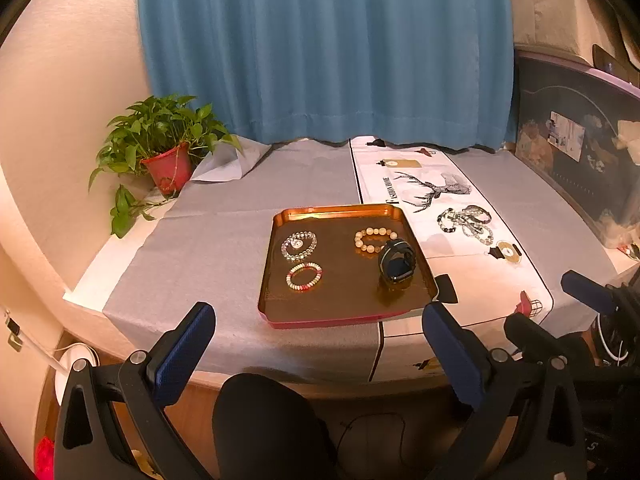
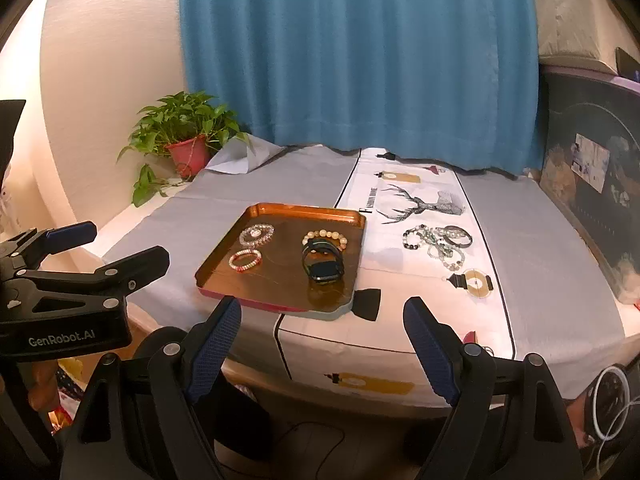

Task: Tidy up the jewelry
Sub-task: 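Open both tools and withdraw them from the tray, then move both tools over the jewelry lying on the printed mat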

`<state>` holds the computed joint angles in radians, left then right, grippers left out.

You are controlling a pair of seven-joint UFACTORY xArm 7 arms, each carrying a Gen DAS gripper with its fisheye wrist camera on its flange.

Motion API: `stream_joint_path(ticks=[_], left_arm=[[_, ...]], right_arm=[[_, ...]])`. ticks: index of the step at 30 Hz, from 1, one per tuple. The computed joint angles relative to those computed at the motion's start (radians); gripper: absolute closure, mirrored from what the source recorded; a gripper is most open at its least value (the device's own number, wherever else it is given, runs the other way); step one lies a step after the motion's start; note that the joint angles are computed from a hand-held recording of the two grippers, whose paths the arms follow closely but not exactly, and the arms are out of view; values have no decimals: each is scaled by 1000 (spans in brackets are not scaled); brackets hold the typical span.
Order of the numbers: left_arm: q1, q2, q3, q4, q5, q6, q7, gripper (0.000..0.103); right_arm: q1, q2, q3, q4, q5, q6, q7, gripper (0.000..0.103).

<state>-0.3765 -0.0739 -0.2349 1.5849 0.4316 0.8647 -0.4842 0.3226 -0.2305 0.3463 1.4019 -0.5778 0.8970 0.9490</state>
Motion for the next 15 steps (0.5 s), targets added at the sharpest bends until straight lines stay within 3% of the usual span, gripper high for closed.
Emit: stream_joint_path(ticks=[15], left_arm=[[-23,77,17,63,-2,41,8,0]], right_arm=[[-20,23,-45,-14,25,-11,11,19]])
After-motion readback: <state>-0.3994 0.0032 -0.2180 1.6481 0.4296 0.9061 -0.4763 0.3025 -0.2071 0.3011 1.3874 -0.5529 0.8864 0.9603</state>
